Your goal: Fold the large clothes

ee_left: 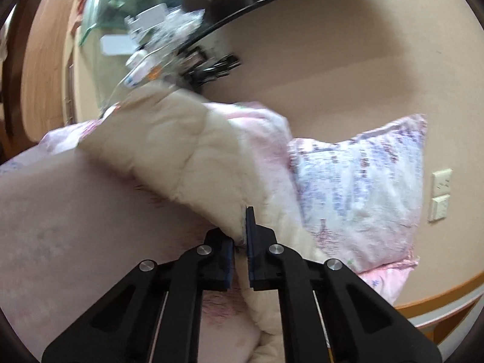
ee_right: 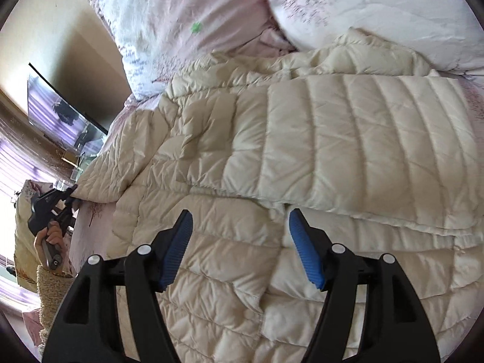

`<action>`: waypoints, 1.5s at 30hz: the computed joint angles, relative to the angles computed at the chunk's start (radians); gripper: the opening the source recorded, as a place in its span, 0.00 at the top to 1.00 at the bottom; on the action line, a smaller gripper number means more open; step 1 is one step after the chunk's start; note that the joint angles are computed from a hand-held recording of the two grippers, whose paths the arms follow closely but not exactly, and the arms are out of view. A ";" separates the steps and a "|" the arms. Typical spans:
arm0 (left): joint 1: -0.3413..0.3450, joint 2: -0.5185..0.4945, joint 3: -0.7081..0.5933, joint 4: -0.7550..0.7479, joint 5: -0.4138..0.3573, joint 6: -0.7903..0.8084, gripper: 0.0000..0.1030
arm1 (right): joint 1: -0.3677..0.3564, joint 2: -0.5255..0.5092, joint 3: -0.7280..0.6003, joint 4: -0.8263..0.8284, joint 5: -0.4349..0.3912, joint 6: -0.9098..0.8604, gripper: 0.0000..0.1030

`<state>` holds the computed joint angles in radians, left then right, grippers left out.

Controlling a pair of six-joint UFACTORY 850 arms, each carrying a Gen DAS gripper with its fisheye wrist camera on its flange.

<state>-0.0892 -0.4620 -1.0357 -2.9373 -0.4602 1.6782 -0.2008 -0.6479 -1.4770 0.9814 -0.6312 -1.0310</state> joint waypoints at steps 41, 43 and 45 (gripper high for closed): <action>-0.371 -0.394 -0.750 1.364 -0.058 -0.836 0.12 | -0.112 0.066 0.100 0.311 0.136 -0.323 0.33; -0.350 -0.333 -0.658 1.185 -0.040 -0.648 0.11 | -0.099 0.081 0.119 0.360 0.124 -0.414 0.35; -0.325 -0.277 -0.575 1.067 0.013 -0.524 0.11 | -0.072 0.108 0.154 0.435 0.112 -0.575 0.35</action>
